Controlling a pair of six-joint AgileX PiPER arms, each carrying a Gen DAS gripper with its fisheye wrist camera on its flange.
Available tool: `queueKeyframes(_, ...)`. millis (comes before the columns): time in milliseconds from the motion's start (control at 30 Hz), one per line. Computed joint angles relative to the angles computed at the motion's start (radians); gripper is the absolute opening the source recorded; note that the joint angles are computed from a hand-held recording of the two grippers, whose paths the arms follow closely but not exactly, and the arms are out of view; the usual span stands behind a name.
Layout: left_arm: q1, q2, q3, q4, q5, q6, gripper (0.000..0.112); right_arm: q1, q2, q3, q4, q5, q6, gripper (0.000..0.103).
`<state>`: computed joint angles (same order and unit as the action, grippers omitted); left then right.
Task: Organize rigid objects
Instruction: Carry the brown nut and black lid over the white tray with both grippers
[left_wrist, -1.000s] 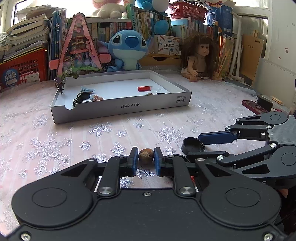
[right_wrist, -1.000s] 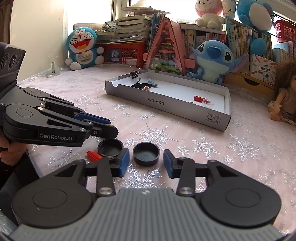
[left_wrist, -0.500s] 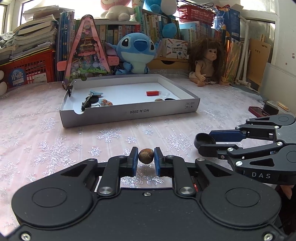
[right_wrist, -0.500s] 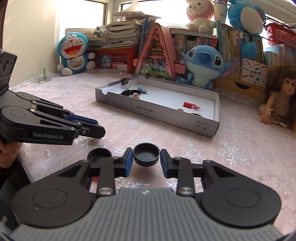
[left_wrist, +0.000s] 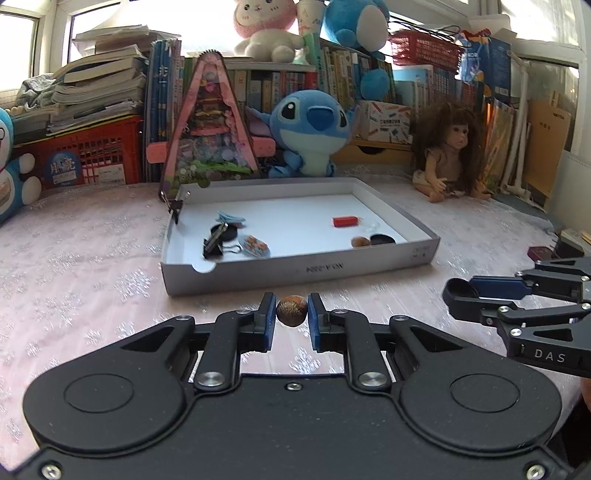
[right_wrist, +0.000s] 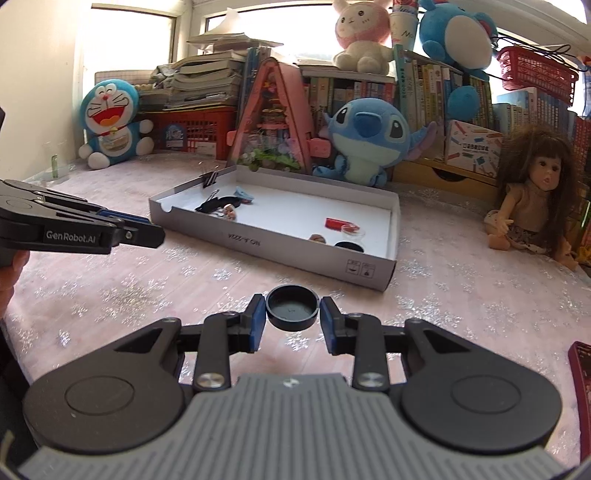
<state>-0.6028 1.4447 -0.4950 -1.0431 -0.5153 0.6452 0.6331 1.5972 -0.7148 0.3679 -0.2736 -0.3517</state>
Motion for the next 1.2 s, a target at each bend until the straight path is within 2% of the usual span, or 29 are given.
queueKeyframes(333, 0.063, 0.015, -0.071, -0.057, 0.024, 0.08, 0.017, -0.017, 0.021, -0.075, 0.222, 0.012, -0.178, 0.037)
queueKeyframes(467, 0.027, 0.073, -0.149, -0.273, -0.026, 0.237, 0.017, -0.017, 0.042, -0.098, 0.259, 0.002, -0.195, 0.037)
queueKeyframes(567, 0.028, 0.107, -0.193, -0.305, -0.013, 0.253, 0.017, -0.021, 0.063, -0.122, 0.258, 0.011, -0.173, 0.037)
queueKeyframes(900, 0.058, 0.179, -0.306, -0.315, -0.005, 0.311, 0.017, -0.036, 0.106, -0.193, 0.276, 0.017, -0.173, 0.037)
queueKeyframes(1200, 0.156, 0.228, -0.41, -0.274, 0.074, 0.307, 0.017, -0.062, 0.158, -0.295, 0.333, 0.039, -0.231, 0.037)
